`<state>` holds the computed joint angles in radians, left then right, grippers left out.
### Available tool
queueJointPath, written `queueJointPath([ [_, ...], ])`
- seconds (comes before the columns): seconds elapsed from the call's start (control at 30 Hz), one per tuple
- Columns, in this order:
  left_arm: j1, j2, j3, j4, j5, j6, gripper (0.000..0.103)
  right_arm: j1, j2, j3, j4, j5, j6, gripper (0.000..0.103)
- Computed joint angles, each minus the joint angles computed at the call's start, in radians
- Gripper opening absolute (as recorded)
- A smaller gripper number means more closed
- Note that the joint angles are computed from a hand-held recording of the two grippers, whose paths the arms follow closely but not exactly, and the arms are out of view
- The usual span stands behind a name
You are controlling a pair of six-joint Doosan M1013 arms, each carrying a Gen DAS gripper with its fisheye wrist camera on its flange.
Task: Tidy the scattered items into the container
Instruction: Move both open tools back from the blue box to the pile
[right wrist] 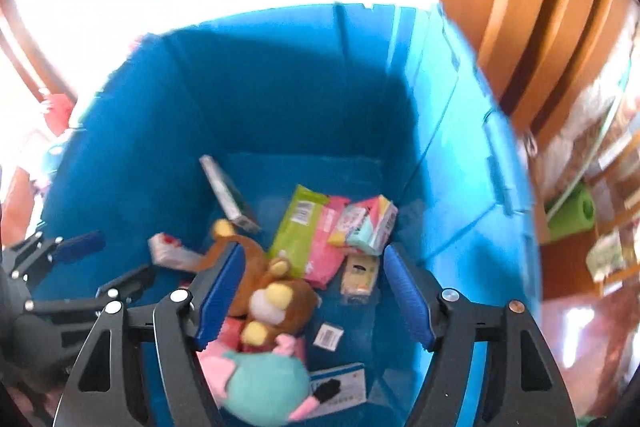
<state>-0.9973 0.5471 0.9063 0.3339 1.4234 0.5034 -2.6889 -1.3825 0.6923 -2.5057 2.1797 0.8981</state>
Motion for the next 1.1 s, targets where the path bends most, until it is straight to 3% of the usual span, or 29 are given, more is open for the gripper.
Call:
queueJointPath([
  [0.1, -0.038, -0.069, 0.073, 0.068, -0.047, -0.062, 0.066, -0.039, 0.017, -0.001, 0.149, 0.022, 0.055, 0.075],
  [0.2, -0.098, -0.129, 0.144, 0.217, -0.055, -0.153, 0.066, -0.079, 0.008, 0.042, 0.313, 0.024, 0.122, 0.08],
  [0.33, -0.18, -0.2, 0.244, 0.416, -0.001, -0.303, 0.066, -0.125, -0.026, 0.132, 0.54, 0.008, 0.26, 0.084],
  [0.43, -0.223, -0.244, 0.315, 0.495, 0.063, -0.404, 0.066, -0.142, -0.059, 0.207, 0.67, 0.003, 0.371, 0.085],
  [0.67, -0.274, -0.356, 0.506, 0.547, 0.195, -0.637, 0.069, -0.143, -0.127, 0.415, 0.89, -0.016, 0.59, 0.085],
  [0.83, -0.312, -0.483, 0.687, 0.542, 0.246, -0.782, 0.07, -0.132, -0.174, 0.594, 1.068, -0.064, 0.765, 0.092],
  [1.03, -0.338, -0.633, 0.903, 0.492, 0.256, -0.862, 0.07, -0.109, -0.236, 0.854, 1.175, -0.176, 0.979, 0.096],
  [1.1, -0.341, -0.676, 0.966, 0.476, 0.254, -0.869, 0.07, -0.083, -0.248, 0.926, 1.175, -0.172, 1.046, 0.096],
])
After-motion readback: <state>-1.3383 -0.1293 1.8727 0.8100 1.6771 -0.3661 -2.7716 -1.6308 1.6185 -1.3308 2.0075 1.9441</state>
